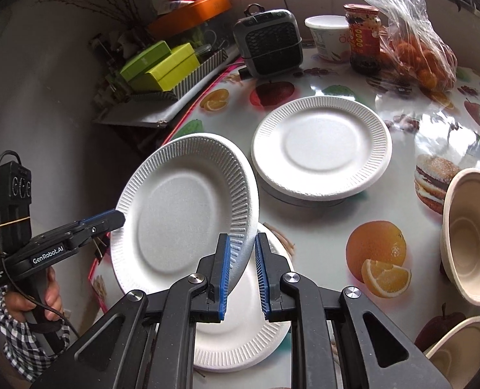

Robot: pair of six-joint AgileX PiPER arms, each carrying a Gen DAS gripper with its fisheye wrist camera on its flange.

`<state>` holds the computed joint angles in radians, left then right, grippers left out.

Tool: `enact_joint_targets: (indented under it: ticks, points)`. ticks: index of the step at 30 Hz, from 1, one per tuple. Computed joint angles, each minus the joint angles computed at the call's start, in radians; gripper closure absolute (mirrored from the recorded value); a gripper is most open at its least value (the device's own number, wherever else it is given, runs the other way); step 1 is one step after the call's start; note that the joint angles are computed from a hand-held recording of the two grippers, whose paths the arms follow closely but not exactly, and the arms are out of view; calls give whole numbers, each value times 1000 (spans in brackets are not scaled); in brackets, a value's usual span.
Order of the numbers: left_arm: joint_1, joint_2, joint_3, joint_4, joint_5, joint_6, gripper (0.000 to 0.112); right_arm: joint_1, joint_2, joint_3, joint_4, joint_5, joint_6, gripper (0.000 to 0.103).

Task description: Organize plates and bowls

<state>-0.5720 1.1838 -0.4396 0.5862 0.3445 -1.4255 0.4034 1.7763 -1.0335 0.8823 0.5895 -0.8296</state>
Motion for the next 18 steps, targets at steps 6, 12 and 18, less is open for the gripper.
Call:
enact_joint_targets:
  ticks: [6, 12, 18]
  points:
    - [-63, 17, 11, 72, 7, -111, 87, -21, -28, 72, 38, -11, -49, 88]
    - [-124, 38, 19, 125, 16, -202, 87, -33, -51, 134, 50, -21, -82, 88]
    - [-149, 94, 26, 162, -22, -267, 87, -45, -47, 166, 50, -36, -92, 88]
